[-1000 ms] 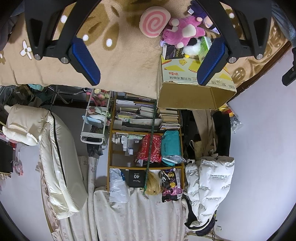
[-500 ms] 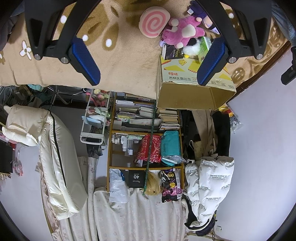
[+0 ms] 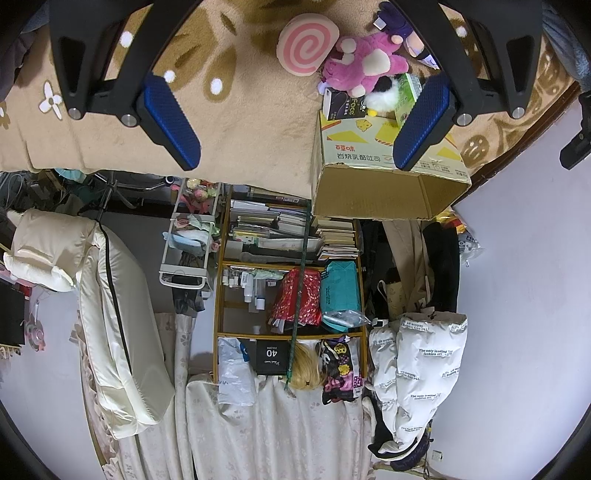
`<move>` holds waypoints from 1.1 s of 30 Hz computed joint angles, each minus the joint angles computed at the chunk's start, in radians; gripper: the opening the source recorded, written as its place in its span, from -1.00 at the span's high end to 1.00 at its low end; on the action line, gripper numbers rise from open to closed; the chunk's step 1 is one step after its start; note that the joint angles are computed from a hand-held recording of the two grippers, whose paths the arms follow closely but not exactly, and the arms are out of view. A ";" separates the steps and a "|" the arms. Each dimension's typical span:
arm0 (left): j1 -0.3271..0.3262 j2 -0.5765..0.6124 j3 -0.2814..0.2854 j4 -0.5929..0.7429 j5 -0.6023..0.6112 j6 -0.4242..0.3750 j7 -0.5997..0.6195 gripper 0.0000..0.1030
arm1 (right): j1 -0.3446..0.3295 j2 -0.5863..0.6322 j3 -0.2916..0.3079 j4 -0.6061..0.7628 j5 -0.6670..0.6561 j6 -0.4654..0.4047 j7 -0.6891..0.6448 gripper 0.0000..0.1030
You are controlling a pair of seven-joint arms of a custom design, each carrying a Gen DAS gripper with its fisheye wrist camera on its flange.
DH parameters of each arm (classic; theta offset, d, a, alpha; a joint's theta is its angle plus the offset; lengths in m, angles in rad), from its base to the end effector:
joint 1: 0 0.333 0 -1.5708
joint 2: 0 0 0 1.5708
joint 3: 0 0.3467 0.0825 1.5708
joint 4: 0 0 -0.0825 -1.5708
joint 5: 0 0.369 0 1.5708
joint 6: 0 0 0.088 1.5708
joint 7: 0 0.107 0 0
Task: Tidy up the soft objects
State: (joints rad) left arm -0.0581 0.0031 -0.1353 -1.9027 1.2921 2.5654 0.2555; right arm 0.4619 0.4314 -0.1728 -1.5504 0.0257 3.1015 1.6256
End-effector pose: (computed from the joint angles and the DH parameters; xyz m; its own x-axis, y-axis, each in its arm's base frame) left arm 0.5767 -0.1280 0.5948 0.3189 -0.9282 -0.1916 -0.4586 0.0258 -0.8883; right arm 0.6864 0.2321 0.5778 0.2676 -0.9635 -0.0011 -0.4144 -0.1140 -0.9029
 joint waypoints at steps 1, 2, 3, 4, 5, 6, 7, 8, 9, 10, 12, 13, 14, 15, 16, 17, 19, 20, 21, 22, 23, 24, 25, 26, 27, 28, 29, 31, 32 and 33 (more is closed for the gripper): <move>0.000 0.000 0.001 0.001 0.000 -0.001 0.000 -0.99 | 0.006 0.000 -0.006 -0.001 -0.002 0.000 0.004 -1.00; 0.002 0.000 0.002 0.001 -0.004 -0.001 0.000 -0.99 | 0.008 0.000 -0.009 -0.001 -0.003 0.000 0.006 -1.00; 0.002 0.001 0.003 0.005 -0.014 -0.002 0.007 -0.99 | 0.007 0.000 -0.008 -0.001 -0.002 0.000 0.006 -1.00; 0.002 0.002 0.002 0.006 -0.016 -0.008 0.009 -0.99 | 0.006 0.000 -0.006 0.000 -0.002 -0.001 0.005 -1.00; 0.001 0.003 0.002 0.006 -0.017 -0.013 0.013 -0.99 | 0.004 -0.001 -0.004 0.001 -0.001 -0.003 0.004 -1.00; -0.001 0.005 0.000 0.010 -0.020 -0.018 0.022 -0.99 | 0.004 -0.001 -0.004 0.001 -0.001 -0.003 0.005 -1.00; -0.002 0.007 -0.001 0.012 -0.024 -0.019 0.031 -0.99 | 0.011 -0.003 -0.011 -0.008 -0.004 0.001 0.010 -1.00; -0.005 0.011 -0.002 0.017 -0.035 -0.022 0.045 -0.99 | 0.020 0.001 -0.022 -0.018 -0.007 0.012 0.019 -1.00; -0.006 0.016 -0.002 0.022 -0.044 -0.020 0.057 -0.99 | 0.027 0.004 -0.030 -0.027 -0.008 0.023 0.024 -1.00; -0.009 0.023 -0.002 0.029 -0.052 -0.020 0.067 -0.99 | 0.033 0.008 -0.036 -0.031 -0.006 0.027 0.028 -1.00; -0.013 0.037 0.000 0.044 -0.085 -0.020 0.096 -0.99 | 0.023 0.006 -0.022 -0.036 0.003 0.022 0.018 -1.00; -0.015 0.045 0.001 0.052 -0.106 -0.015 0.111 -0.99 | 0.017 0.004 -0.013 -0.039 0.007 0.019 0.012 -1.00; -0.017 0.052 0.003 0.058 -0.129 -0.010 0.127 -0.99 | 0.018 0.002 -0.013 -0.041 0.007 0.012 0.009 -1.00; -0.019 0.060 0.004 0.067 -0.153 -0.010 0.145 -0.99 | 0.024 0.003 -0.019 -0.038 0.005 0.003 0.012 -1.00; -0.024 0.070 0.004 0.079 -0.177 -0.019 0.165 -0.99 | 0.022 0.003 -0.015 -0.036 0.004 -0.005 0.010 -1.00; -0.028 0.083 0.005 0.092 -0.200 -0.026 0.185 -0.99 | 0.015 0.003 -0.004 -0.034 0.004 -0.015 0.004 -1.00; -0.039 0.103 0.008 0.112 -0.230 -0.044 0.219 -0.99 | 0.011 0.012 0.001 -0.007 -0.001 -0.059 0.008 -1.00; -0.043 0.115 0.009 0.122 -0.251 -0.050 0.242 -0.99 | 0.004 0.016 0.010 0.004 -0.003 -0.082 0.008 -1.00; -0.046 0.126 0.011 0.131 -0.274 -0.053 0.266 -0.99 | -0.002 0.021 0.017 0.021 -0.007 -0.108 0.010 -1.00; -0.049 0.135 0.012 0.136 -0.297 -0.053 0.290 -0.99 | -0.011 0.026 0.028 0.035 -0.009 -0.134 0.011 -1.00; -0.051 0.147 0.013 0.145 -0.327 -0.054 0.319 -0.99 | -0.022 0.031 0.041 0.050 -0.009 -0.165 0.010 -1.00; -0.053 0.158 0.013 0.153 -0.360 -0.054 0.350 -0.99 | -0.029 0.036 0.050 0.062 -0.012 -0.194 0.014 -1.00; -0.055 0.166 0.014 0.157 -0.389 -0.053 0.377 -0.99 | -0.040 0.045 0.062 0.081 -0.012 -0.225 0.013 -1.00; -0.056 0.178 0.013 0.166 -0.426 -0.052 0.409 -0.99 | -0.048 0.052 0.072 0.099 -0.012 -0.260 0.015 -1.00; -0.056 0.188 0.013 0.172 -0.460 -0.050 0.439 -0.99 | -0.054 0.062 0.078 0.121 -0.015 -0.299 0.019 -1.00; -0.057 0.200 0.012 0.181 -0.494 -0.049 0.470 -0.99 | -0.060 0.071 0.085 0.139 -0.017 -0.333 0.023 -1.00; -0.059 0.215 0.009 0.193 -0.529 -0.052 0.505 -0.99 | -0.068 0.083 0.094 0.163 -0.018 -0.381 0.023 -1.00; -0.062 0.243 0.004 0.214 -0.598 -0.060 0.576 -0.99 | -0.080 0.108 0.105 0.209 -0.022 -0.459 0.026 -1.00; -0.062 0.256 0.000 0.223 -0.635 -0.062 0.614 -0.99 | -0.085 0.119 0.109 0.225 -0.023 -0.489 0.029 -1.00; -0.063 0.269 -0.003 0.234 -0.669 -0.065 0.650 -0.99 | -0.090 0.138 0.114 0.256 -0.022 -0.531 0.033 -1.00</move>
